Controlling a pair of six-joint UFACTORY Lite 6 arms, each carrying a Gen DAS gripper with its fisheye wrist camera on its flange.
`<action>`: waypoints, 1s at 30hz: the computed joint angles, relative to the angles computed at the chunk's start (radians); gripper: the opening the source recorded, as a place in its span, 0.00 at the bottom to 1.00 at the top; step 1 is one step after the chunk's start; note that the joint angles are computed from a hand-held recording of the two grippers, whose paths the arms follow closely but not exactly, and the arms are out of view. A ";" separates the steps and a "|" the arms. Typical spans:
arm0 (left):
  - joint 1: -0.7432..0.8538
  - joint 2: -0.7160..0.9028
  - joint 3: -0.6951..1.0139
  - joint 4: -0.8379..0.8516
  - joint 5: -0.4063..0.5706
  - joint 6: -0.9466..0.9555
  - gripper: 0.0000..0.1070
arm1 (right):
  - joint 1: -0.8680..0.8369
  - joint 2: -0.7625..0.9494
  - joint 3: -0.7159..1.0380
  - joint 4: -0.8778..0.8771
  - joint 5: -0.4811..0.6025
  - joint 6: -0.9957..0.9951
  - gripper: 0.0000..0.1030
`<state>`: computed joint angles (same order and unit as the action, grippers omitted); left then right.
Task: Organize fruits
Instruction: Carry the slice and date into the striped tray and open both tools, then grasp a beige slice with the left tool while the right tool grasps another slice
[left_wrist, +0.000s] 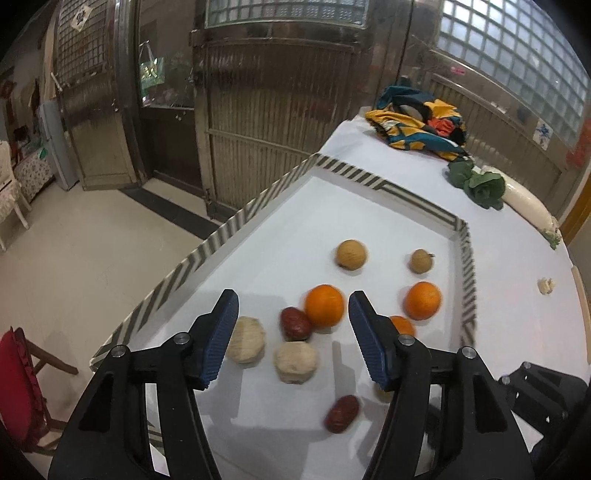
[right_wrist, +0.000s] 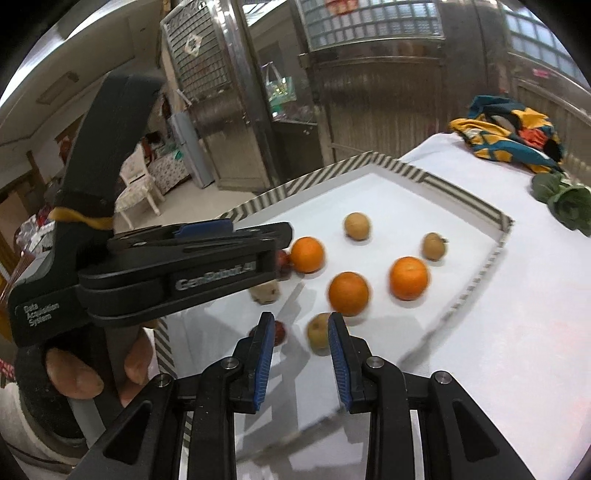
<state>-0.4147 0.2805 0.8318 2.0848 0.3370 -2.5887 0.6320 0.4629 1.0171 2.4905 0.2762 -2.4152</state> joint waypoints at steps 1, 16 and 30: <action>-0.017 -0.001 0.005 -0.024 0.007 0.020 0.58 | -0.011 -0.017 -0.018 0.011 0.004 -0.011 0.28; -0.263 0.168 0.280 -0.370 0.006 0.355 0.58 | -0.278 -0.226 -0.318 0.053 0.056 -0.103 0.28; -0.443 0.570 0.897 -1.159 0.000 1.205 0.58 | -0.920 -0.145 -0.244 -0.427 0.047 0.014 0.32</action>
<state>-0.8573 0.8503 1.7291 0.9261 0.3368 -1.3834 -0.2883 0.3177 0.7729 2.0634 0.3227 -2.4011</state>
